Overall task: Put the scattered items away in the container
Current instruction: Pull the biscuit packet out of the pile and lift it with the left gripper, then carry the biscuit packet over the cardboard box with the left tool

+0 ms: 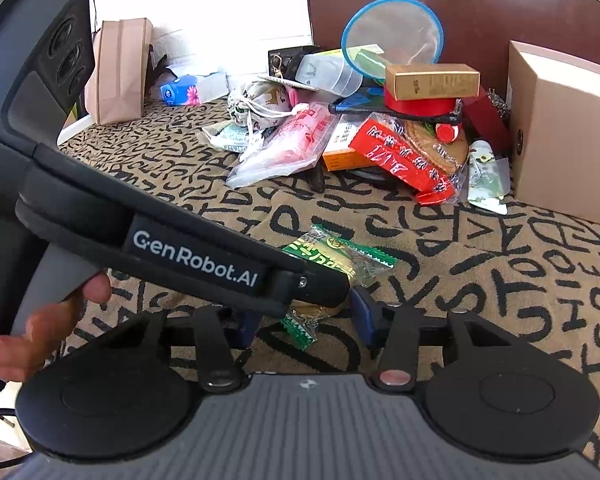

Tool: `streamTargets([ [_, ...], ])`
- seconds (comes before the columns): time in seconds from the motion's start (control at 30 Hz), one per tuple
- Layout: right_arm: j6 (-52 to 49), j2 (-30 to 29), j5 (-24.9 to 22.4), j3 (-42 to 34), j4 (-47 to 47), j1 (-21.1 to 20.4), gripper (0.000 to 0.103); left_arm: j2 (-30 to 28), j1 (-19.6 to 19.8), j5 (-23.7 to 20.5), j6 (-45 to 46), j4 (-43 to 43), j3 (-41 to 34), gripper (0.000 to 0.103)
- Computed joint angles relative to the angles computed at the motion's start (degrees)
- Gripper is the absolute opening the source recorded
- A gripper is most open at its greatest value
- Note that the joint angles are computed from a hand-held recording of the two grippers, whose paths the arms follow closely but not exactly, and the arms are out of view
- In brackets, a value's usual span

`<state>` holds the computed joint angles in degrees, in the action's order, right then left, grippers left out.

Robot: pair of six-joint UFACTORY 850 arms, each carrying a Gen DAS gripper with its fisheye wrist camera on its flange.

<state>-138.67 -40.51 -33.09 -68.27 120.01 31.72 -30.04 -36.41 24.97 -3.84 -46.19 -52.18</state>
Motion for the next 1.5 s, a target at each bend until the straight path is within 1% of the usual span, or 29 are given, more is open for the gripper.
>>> streamTargets([
  [0.23,-2.5,2.8,-2.9,1.7,1.7,-2.1,0.052,1.8,-1.4,1.9,6.1,-4.5,-1.6,0.064],
  [0.4,-6.0,4.9,-5.0,2.0,4.8,-4.0,0.052,2.2,-1.5,2.5,10.6,-5.5,-5.1,0.064],
  [0.5,-7.9,5.6,-5.6,1.4,7.3,-5.1,0.052,2.0,-1.0,2.2,12.1,-4.9,-8.1,0.064],
  [0.73,-9.1,5.2,-5.9,-3.0,11.0,-7.5,0.052,-0.7,0.0,1.5,20.6,-6.8,-17.0,0.064],
  [0.8,-9.6,4.6,-5.7,-4.6,11.9,-8.0,0.052,-1.8,0.5,0.7,22.2,-7.0,-19.8,0.064],
  [0.9,-9.6,3.2,-5.3,-7.4,12.8,-8.8,0.052,-3.8,1.6,-1.1,22.2,-5.5,-24.1,0.064],
  [1.03,-7.0,0.7,-4.1,-12.4,11.4,-10.3,0.052,-7.2,3.2,-4.0,22.0,-3.7,-30.2,0.064],
  [1.17,-2.4,-1.9,-1.7,-17.4,9.1,-10.7,0.052,-11.4,4.8,-6.9,22.4,-3.3,-36.5,0.064],
  [1.3,4.2,-5.2,0.4,-23.1,4.1,-11.1,0.052,-15.7,6.4,-10.0,23.6,-4.3,-42.4,0.064],
  [1.4,11.5,-8.4,1.3,-27.8,-1.6,-11.6,0.052,-18.8,7.4,-12.6,26.0,-6.9,-46.3,0.064],
  [1.5,18.2,-11.3,1.8,-31.8,-7.2,-12.0,0.052,-21.5,8.2,-14.8,31.9,-12.6,-49.7,0.064],
])
